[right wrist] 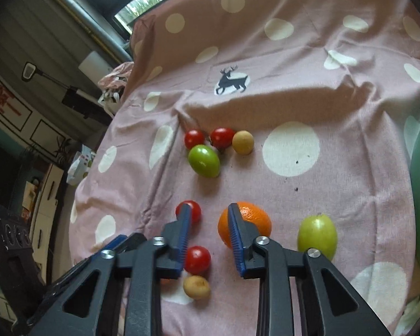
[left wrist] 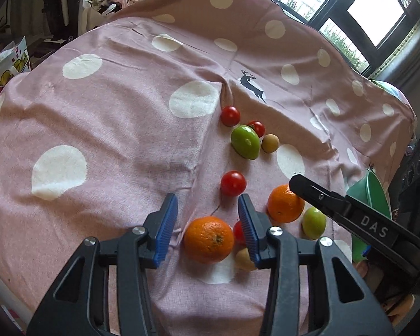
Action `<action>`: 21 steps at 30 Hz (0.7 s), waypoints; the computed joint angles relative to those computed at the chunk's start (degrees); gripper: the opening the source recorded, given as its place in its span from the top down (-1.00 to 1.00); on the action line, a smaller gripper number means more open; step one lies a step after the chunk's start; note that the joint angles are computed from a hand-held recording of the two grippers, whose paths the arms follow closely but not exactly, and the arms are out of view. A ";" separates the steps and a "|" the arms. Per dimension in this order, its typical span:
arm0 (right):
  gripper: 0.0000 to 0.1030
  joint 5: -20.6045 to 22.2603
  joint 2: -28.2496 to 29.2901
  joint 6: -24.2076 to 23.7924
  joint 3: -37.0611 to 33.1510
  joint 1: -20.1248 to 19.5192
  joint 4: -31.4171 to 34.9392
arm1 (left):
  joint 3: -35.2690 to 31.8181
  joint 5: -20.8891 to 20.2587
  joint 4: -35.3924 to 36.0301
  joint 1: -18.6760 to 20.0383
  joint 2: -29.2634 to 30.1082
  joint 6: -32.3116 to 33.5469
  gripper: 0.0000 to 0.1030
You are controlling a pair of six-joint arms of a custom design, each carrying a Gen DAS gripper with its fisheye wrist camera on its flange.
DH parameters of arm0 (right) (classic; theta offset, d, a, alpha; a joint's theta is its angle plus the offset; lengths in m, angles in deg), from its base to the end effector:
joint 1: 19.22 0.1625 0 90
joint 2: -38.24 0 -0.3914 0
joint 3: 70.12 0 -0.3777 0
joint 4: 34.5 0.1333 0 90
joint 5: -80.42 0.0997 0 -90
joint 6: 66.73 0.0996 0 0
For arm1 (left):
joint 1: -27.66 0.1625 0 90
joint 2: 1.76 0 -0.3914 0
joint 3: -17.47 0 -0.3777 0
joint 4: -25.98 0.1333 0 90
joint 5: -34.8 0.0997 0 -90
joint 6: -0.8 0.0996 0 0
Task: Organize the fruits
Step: 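Approach the orange with the right tool, fingers open around it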
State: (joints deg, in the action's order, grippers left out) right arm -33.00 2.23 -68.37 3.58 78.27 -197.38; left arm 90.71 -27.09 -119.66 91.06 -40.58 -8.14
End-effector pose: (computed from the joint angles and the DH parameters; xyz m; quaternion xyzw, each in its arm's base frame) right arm 0.1906 -0.7310 0.1445 0.0131 -0.9353 0.3055 0.1781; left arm -0.1708 -0.7435 0.1486 0.1022 0.9490 -0.2429 0.1728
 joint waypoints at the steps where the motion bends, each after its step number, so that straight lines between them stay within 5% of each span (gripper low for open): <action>1: 0.50 -0.75 0.25 0.07 -0.49 0.13 0.16 | 0.08 -0.54 -0.16 -0.02 -0.09 0.18 0.15; 7: 0.50 -7.06 2.24 0.82 -5.91 0.19 4.15 | 0.79 -2.15 -1.05 -0.75 0.12 3.23 0.15; 10: 0.46 -6.99 1.96 1.80 -6.98 -0.50 6.90 | 0.40 -2.38 -0.29 -1.00 0.73 3.85 0.15; 14: 0.12 -8.21 1.70 3.02 -7.41 -0.95 9.78 | 0.25 -1.96 0.20 -1.27 1.17 4.58 0.15; 21: 0.11 -9.07 2.66 3.79 -7.90 -1.14 9.88 | 0.27 -1.44 -0.11 -1.19 1.14 4.41 0.13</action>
